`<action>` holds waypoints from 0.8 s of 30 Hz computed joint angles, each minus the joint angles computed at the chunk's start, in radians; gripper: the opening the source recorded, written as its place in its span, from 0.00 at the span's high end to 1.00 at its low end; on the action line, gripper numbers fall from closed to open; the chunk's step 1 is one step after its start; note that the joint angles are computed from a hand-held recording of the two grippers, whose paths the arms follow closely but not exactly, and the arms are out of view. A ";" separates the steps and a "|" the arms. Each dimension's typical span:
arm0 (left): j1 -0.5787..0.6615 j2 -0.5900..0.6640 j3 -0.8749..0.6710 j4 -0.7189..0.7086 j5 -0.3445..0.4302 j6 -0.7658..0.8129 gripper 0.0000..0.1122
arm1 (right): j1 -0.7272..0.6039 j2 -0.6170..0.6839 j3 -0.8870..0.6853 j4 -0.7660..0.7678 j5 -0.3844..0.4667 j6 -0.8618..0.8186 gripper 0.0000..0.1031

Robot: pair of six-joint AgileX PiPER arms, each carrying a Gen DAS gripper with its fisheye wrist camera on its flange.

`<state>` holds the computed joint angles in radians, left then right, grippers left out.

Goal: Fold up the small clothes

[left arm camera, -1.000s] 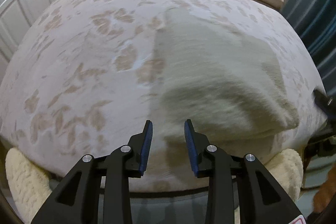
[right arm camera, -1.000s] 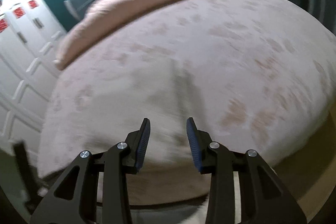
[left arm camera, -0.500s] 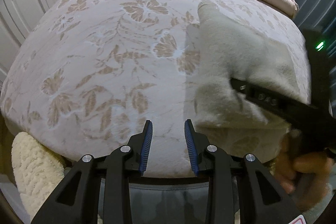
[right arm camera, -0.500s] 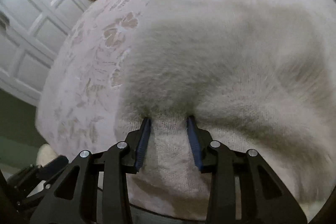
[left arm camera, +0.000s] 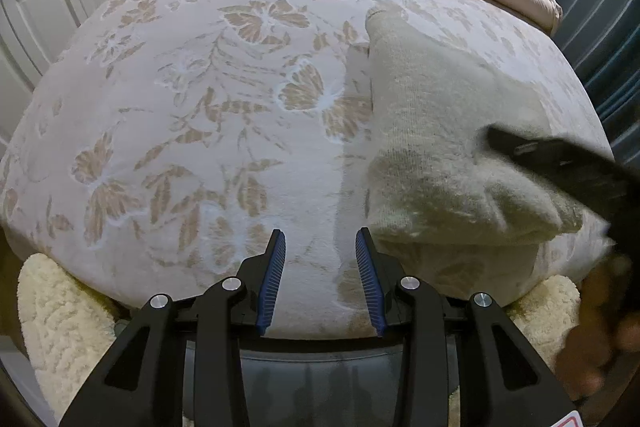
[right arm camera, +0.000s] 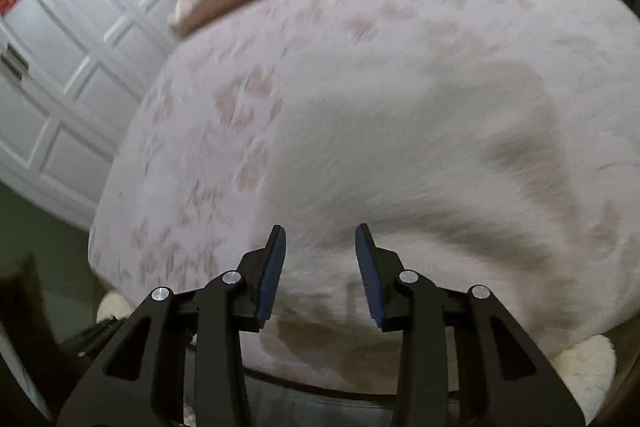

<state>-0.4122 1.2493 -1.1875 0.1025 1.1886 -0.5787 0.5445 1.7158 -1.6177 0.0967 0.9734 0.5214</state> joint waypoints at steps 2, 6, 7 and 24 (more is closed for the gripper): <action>-0.008 0.012 -0.008 -0.004 -0.001 -0.002 0.69 | -0.058 -0.081 0.076 -0.026 -0.023 0.030 0.60; -0.020 0.052 -0.065 -0.023 -0.008 0.000 0.69 | -0.195 -0.170 0.164 -0.058 -0.010 0.047 0.50; -0.020 0.067 -0.086 -0.030 -0.013 0.001 0.67 | -0.237 -0.172 0.171 -0.047 -0.005 0.035 0.50; -0.140 0.358 -0.354 0.025 -0.005 -0.017 0.46 | -0.397 -0.140 0.174 0.275 -0.135 -0.374 0.92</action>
<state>-0.5518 1.6073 -1.5419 0.1280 1.1838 -0.5956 0.1479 1.5758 -1.4435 0.3714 0.8381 0.1475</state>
